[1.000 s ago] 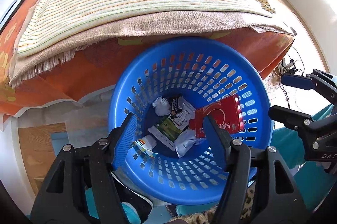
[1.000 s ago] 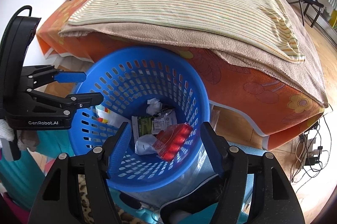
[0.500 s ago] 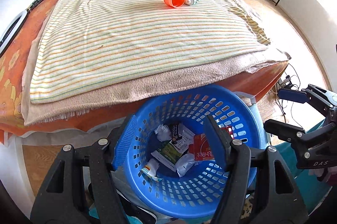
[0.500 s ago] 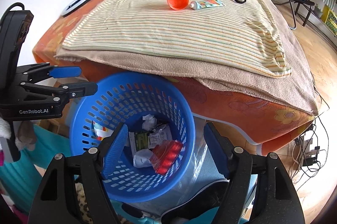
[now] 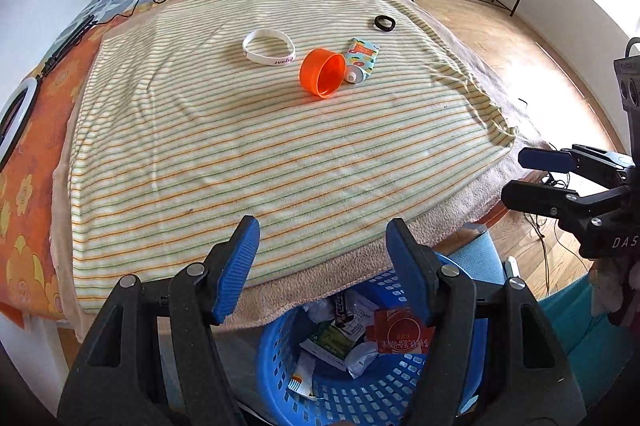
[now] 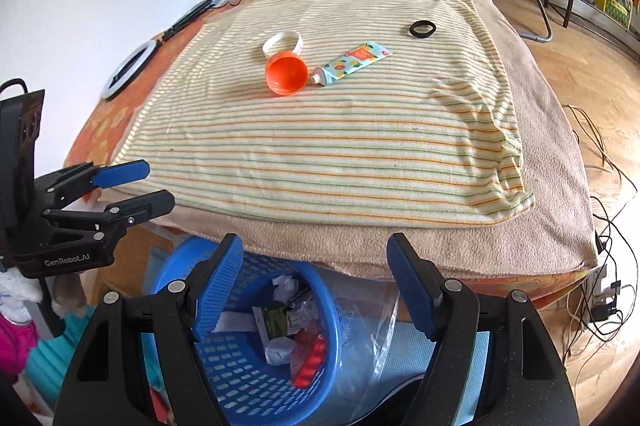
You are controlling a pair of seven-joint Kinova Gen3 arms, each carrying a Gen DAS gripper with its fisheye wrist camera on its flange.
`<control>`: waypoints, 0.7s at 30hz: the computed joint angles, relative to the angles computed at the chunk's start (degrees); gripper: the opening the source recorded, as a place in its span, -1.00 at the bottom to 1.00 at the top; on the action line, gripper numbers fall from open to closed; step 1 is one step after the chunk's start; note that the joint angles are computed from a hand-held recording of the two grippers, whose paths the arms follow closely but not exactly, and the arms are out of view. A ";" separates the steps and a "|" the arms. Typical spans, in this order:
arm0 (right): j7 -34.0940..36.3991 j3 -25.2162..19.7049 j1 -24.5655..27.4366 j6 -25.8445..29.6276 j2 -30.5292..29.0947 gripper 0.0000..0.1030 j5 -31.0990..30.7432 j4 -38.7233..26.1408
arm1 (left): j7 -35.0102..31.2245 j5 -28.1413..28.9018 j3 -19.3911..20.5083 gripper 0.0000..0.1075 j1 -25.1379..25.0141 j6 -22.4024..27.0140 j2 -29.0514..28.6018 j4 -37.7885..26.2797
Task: Collect trash
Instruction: 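Move both tools back over the towel toward the orange cap and cream tube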
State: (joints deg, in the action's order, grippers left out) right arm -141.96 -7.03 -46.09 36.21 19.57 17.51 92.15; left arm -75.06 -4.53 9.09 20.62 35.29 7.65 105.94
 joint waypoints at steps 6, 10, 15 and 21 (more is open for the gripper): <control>5.93 -1.51 7.44 -2.20 2.33 0.44 -7.53 -3.84 | -3.34 2.11 -0.34 0.26 -1.50 0.77 4.55 -6.02; 8.51 -1.04 9.91 -1.66 5.00 0.44 -11.86 -8.18 | -5.83 3.52 -0.61 0.26 -2.28 1.16 7.99 -10.04; 11.42 -1.06 12.51 -0.55 8.79 0.44 -16.39 -13.71 | -7.21 5.44 -1.08 0.14 -3.18 2.70 12.33 -15.22; 13.74 -1.04 14.24 2.14 13.40 0.44 -20.56 -19.90 | -8.63 5.25 -1.72 0.04 -2.52 4.30 16.67 -20.44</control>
